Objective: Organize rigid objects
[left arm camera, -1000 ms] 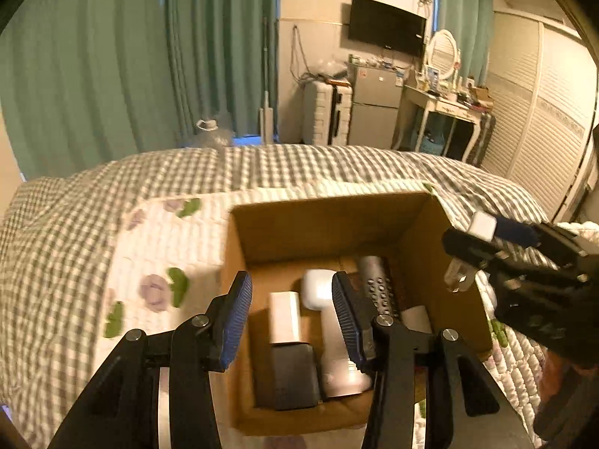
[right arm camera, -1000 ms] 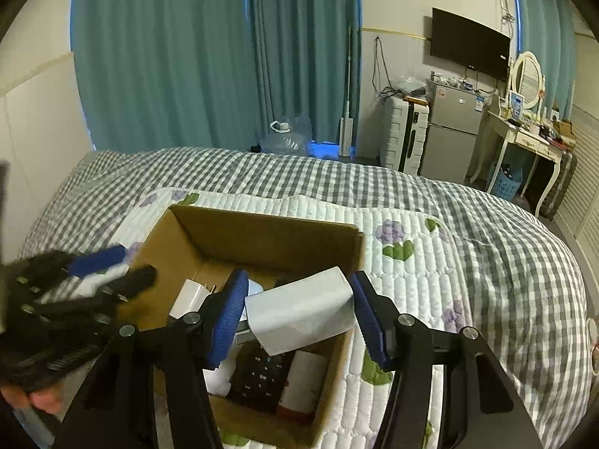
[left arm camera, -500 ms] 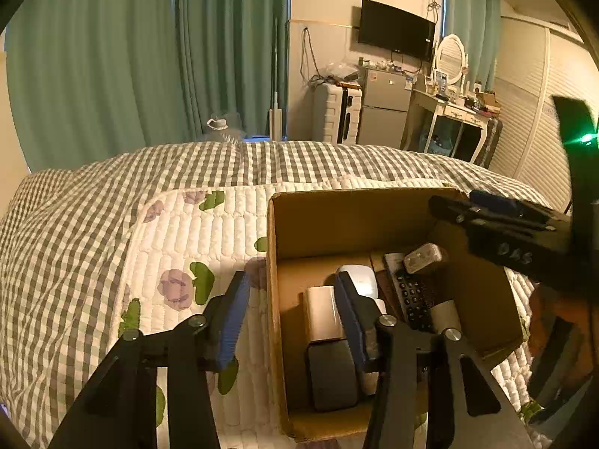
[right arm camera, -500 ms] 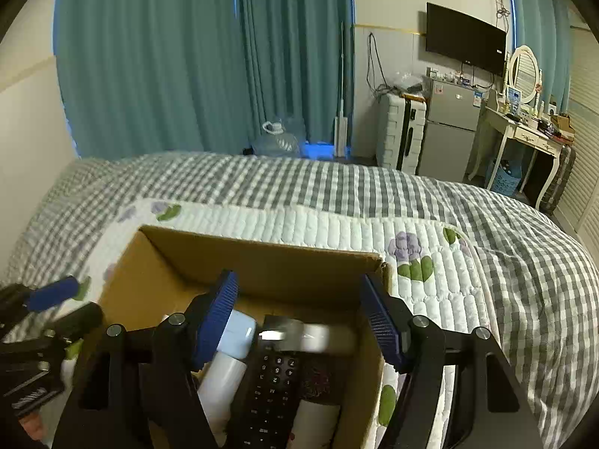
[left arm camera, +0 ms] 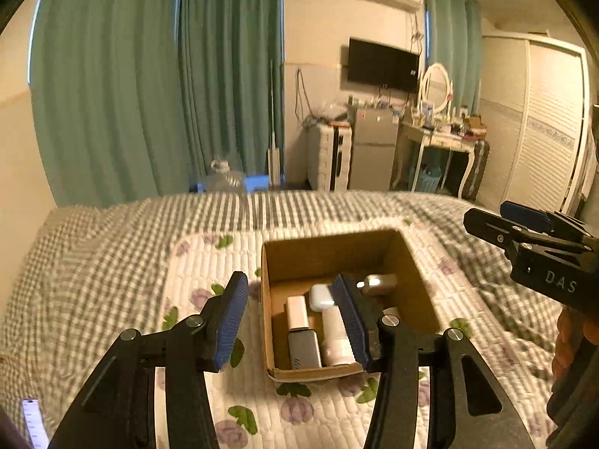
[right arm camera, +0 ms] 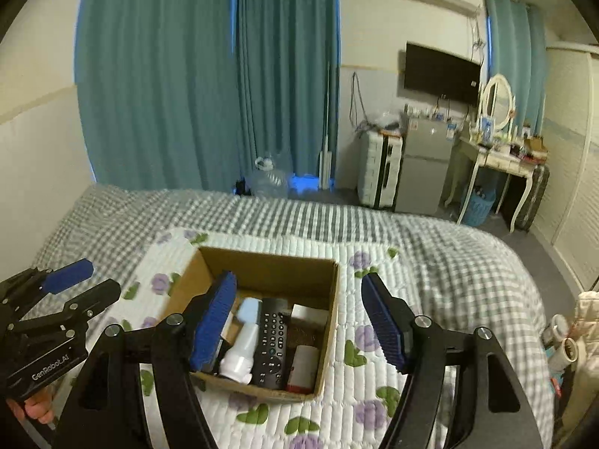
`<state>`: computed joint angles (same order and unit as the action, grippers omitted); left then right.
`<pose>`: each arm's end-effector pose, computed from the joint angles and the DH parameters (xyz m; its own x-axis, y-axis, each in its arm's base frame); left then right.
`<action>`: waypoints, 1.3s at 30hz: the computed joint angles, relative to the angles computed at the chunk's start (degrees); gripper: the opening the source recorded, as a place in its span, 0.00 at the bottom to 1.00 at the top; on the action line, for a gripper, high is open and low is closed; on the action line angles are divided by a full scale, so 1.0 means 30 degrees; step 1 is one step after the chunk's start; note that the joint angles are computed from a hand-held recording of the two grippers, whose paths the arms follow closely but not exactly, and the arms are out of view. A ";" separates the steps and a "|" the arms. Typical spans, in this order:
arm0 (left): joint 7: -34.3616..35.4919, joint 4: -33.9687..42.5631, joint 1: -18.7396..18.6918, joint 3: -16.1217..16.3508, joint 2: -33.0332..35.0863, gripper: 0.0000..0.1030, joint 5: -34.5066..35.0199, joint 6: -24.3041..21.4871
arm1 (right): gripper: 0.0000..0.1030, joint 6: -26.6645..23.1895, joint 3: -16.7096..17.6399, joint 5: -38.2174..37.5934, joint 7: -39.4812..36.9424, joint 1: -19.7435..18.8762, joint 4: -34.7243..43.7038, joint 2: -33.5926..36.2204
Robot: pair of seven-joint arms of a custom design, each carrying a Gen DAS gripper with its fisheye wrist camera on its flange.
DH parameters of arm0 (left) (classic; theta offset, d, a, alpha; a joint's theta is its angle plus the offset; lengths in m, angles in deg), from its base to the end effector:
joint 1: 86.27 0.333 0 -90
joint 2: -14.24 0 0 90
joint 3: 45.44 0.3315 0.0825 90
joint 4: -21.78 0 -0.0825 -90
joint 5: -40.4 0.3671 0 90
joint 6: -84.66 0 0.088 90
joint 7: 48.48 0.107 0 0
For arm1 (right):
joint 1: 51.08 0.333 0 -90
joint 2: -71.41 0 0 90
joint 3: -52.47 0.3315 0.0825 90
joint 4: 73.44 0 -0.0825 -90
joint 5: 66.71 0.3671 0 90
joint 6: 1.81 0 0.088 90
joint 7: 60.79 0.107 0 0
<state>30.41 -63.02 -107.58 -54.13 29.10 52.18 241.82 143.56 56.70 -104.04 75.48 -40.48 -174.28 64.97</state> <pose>0.5904 -0.3312 0.6699 -0.4342 -0.9008 0.0002 -0.4771 0.2298 -0.8483 0.5345 0.1519 0.7241 -0.1672 -0.9858 -0.0143 -0.5018 0.0976 -0.8594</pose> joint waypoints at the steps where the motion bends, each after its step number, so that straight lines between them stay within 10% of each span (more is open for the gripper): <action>1: -0.0243 -0.0544 -0.0068 0.0103 -0.0551 0.50 0.0229 0.0367 | 0.73 -0.0092 0.0198 -0.0671 0.0735 -0.0022 -0.0270 -0.0500; 9: -0.4934 -0.5729 0.0585 -0.0026 -0.4434 0.62 0.4118 0.3805 | 0.89 0.0061 0.2358 -0.5600 0.6453 -0.1175 -0.4275 -0.4551; 14: -1.2625 -0.7980 0.2150 -0.0862 -0.5480 0.83 1.2338 0.4925 | 1.00 0.0400 0.3079 -0.6845 0.8582 -0.1556 -0.6972 -0.5869; 22: -1.9190 -0.8547 0.3357 -0.1413 -0.5042 0.88 1.8975 0.5623 | 1.00 0.1715 0.3103 -0.8199 1.0039 -0.1805 -0.8395 -0.5491; 39: -1.8899 -0.8973 0.3140 -0.1060 -0.4923 0.91 1.8330 0.5790 | 1.00 0.1383 0.2593 -0.8134 0.9726 -0.1111 -0.8099 -0.4698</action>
